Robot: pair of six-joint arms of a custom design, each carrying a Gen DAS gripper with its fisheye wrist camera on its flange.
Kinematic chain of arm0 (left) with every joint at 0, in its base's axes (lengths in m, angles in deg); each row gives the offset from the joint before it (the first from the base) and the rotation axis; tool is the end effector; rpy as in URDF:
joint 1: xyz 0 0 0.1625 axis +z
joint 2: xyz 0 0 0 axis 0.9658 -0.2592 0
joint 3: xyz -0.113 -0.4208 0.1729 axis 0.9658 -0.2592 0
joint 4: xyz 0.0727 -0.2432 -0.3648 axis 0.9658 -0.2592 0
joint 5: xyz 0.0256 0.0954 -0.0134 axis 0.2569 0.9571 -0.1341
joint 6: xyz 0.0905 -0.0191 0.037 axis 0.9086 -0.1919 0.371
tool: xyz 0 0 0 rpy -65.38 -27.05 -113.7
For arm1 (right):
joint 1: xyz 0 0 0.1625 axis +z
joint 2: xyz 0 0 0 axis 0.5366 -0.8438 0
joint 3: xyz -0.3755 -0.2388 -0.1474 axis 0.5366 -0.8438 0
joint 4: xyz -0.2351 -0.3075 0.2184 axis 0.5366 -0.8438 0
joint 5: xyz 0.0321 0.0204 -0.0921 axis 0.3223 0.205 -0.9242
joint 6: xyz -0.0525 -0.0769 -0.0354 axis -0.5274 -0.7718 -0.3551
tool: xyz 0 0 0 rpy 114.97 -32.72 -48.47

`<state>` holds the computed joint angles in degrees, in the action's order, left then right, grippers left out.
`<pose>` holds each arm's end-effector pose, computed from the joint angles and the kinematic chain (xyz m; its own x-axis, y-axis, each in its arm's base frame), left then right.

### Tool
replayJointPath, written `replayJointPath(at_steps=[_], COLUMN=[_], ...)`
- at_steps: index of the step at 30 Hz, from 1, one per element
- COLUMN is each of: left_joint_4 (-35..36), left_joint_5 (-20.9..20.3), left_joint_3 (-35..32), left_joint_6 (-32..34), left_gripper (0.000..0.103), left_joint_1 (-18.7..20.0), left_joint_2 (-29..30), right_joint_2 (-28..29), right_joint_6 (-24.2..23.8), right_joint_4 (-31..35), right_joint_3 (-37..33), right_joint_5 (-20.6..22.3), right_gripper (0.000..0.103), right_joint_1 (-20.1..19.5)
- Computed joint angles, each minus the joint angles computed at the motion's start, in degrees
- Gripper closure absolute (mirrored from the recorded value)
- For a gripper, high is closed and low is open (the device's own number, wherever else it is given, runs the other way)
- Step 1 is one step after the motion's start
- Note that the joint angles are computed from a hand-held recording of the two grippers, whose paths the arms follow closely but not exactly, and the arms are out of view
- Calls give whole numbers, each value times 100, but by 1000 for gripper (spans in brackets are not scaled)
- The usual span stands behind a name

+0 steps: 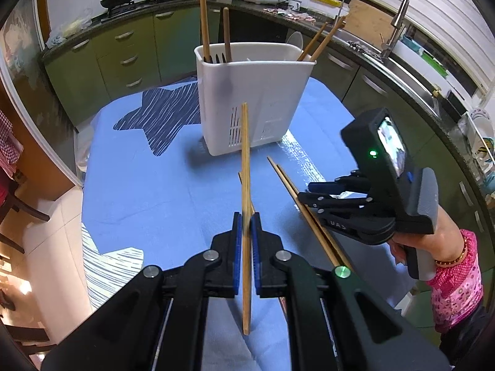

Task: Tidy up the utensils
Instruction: 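Lower the left tool onto a chopstick and close while the right tool grasps one, then lift the held chopsticks with both tools up over the white caddy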

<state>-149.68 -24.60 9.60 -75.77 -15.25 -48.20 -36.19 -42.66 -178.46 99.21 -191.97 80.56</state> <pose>-0.1655 -0.6835 0.4101 -0.7750 0.1031 -0.6235 0.3957 0.8484 -0.3516 0.4276 -0.8066 0.0039 -0.6404 -0.5408 0.5453 -0.5896 0.8012 0.1020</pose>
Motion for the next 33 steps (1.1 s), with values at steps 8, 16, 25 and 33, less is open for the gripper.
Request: replayJointPath(at_steps=[8,16,25,33], left_joint_4=[-72,-93,-174,-383], left_joint_5=[-59,-85,-95,78], left_joint_3=[63,78,119,282], left_joint_6=[56,72,146,300], left_gripper=[97,97,97,97], left_joint_1=[17,15,-16,-157], left_joint_2=[-79,-73,-123,-223], right_joint_2=[171,395,-508,-1362], right_joint_6=[112,57,-47,-240], right_joint_4=[374,359,-880,-1975], right_joint_3=[-316,-575,669,1825], right_joint_5=[-138,-291,397,895], right_gripper=[88,96,97,97], right_joint_1=[9,42,24,103])
